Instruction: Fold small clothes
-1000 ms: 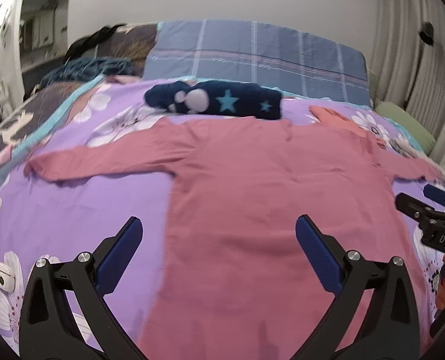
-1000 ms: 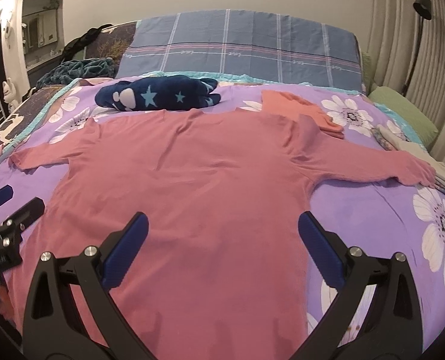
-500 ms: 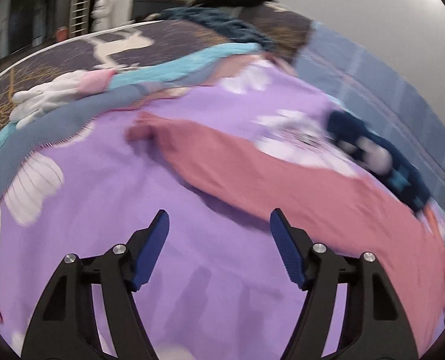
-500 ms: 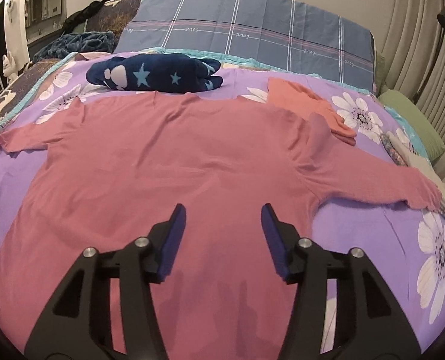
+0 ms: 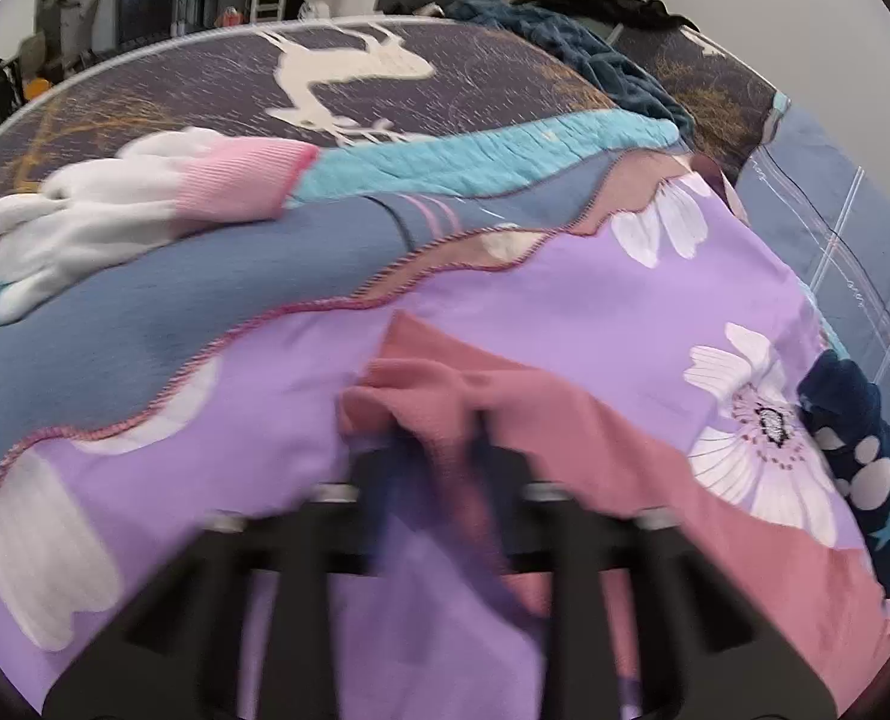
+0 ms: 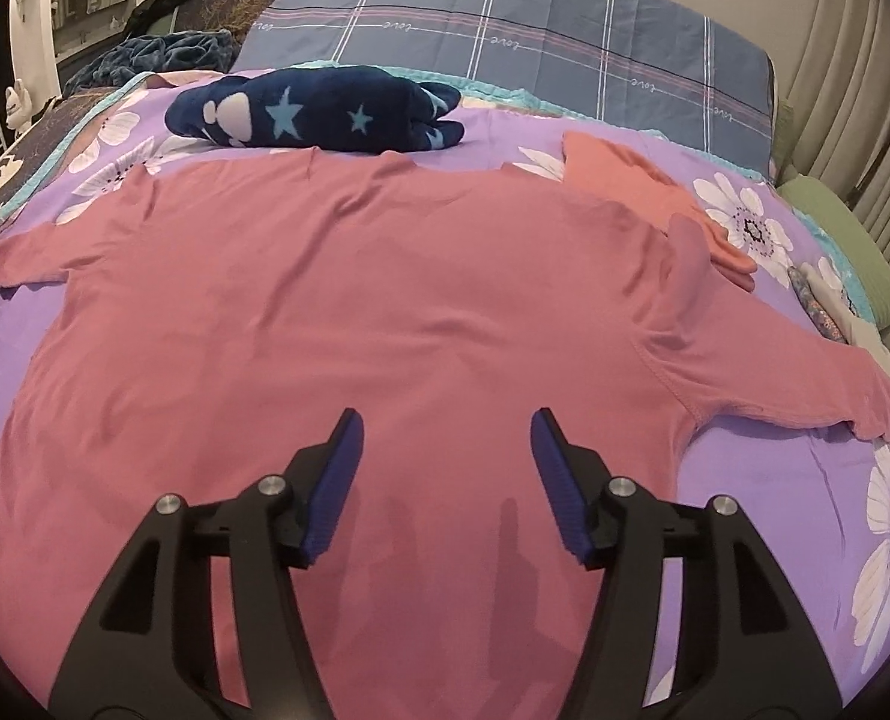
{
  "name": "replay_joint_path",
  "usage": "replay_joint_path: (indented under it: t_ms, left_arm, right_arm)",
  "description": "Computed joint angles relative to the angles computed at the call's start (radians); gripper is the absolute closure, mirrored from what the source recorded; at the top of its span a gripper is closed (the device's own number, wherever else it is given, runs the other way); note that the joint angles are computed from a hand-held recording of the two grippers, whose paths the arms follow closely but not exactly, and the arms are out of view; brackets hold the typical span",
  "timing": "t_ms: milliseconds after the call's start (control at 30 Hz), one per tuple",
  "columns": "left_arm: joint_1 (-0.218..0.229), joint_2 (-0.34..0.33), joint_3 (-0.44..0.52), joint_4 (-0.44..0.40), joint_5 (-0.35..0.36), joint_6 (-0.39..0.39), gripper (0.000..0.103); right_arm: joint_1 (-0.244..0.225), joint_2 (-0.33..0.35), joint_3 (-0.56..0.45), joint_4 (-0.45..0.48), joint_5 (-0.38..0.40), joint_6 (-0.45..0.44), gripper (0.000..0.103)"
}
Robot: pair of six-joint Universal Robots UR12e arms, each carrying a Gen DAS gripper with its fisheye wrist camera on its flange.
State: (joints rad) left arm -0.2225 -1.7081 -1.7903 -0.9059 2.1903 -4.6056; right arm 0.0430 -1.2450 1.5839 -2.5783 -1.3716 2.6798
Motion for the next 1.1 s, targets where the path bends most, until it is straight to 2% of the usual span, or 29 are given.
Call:
replay_joint_path:
  t_ms: [67, 100, 233, 300, 333, 433, 467, 533, 600, 633, 667, 733, 767, 833, 900, 967, 1033, 1100]
  left_arm:
    - [-0.005, -0.008, 0.012, 0.03, 0.016, 0.008, 0.099]
    - [-0.011, -0.018, 0.029, 0.048, 0.027, 0.039, 0.099]
    - [-0.058, -0.082, 0.127, 0.19, 0.03, 0.268, 0.099]
    - [-0.097, -0.137, 0.212, 0.273, 0.016, 0.431, 0.099]
    - [-0.12, -0.173, 0.265, 0.327, -0.011, 0.529, 0.099]
    - [-0.165, -0.257, 0.389, 0.399, -0.09, 0.702, 0.099]
    - [-0.186, -0.301, 0.455, 0.407, -0.132, 0.781, 0.099]
    - [-0.21, -0.356, 0.532, 0.41, -0.189, 0.861, 0.099]
    - [-0.231, -0.417, 0.618, 0.394, -0.278, 0.946, 0.097]
    - [-0.245, -0.451, 0.663, 0.369, -0.299, 0.987, 0.079]
    - [-0.258, -0.47, 0.686, 0.35, -0.286, 1.007, 0.046]
    - [-0.287, -0.508, 0.733, 0.297, -0.202, 1.044, 0.018]
    - [-0.3, -0.521, 0.74, 0.276, -0.169, 1.066, 0.018]
    - [-0.299, -0.512, 0.721, 0.231, -0.193, 1.074, 0.018]
    - [-0.289, -0.482, 0.67, 0.222, -0.185, 1.045, 0.018]
    - [-0.29, -0.44, 0.604, 0.22, -0.155, 1.005, 0.018]
    - [-0.286, -0.408, 0.556, 0.208, -0.115, 0.979, 0.017]
    - [-0.28, -0.375, 0.504, 0.169, -0.058, 0.941, 0.016]
  right_arm:
    - [-0.005, 0.0, -0.001, 0.003, 0.007, 0.003, 0.043]
    - [-0.008, 0.0, 0.0, 0.002, 0.01, 0.004, 0.043]
    - [-0.021, 0.001, -0.001, -0.012, 0.02, 0.017, 0.043]
    - [-0.026, 0.002, -0.005, -0.011, 0.025, 0.031, 0.043]
    - [-0.03, 0.002, -0.006, -0.011, 0.029, 0.037, 0.043]
    - [-0.044, -0.001, -0.003, -0.029, 0.034, 0.055, 0.043]
    - [-0.048, -0.003, -0.001, -0.036, 0.034, 0.057, 0.043]
    - [-0.056, -0.005, 0.003, -0.048, 0.028, 0.063, 0.042]
    - [-0.064, -0.004, 0.002, -0.051, 0.019, 0.07, 0.042]
    - [-0.067, -0.004, 0.002, -0.052, 0.014, 0.076, 0.041]
    - [-0.072, -0.002, 0.0, -0.048, 0.01, 0.085, 0.041]
    - [-0.081, -0.002, -0.003, -0.037, 0.01, 0.098, 0.041]
    - [-0.087, -0.002, -0.003, -0.035, 0.016, 0.11, 0.041]
    - [-0.097, -0.001, -0.002, -0.041, 0.032, 0.126, 0.041]
    - [-0.1, 0.001, -0.005, -0.045, 0.049, 0.125, 0.042]
    - [-0.101, 0.009, -0.021, -0.024, 0.094, 0.108, 0.053]
    - [-0.101, 0.027, -0.056, 0.036, 0.164, 0.085, 0.067]
    - [-0.098, 0.06, -0.116, 0.146, 0.263, 0.057, 0.071]
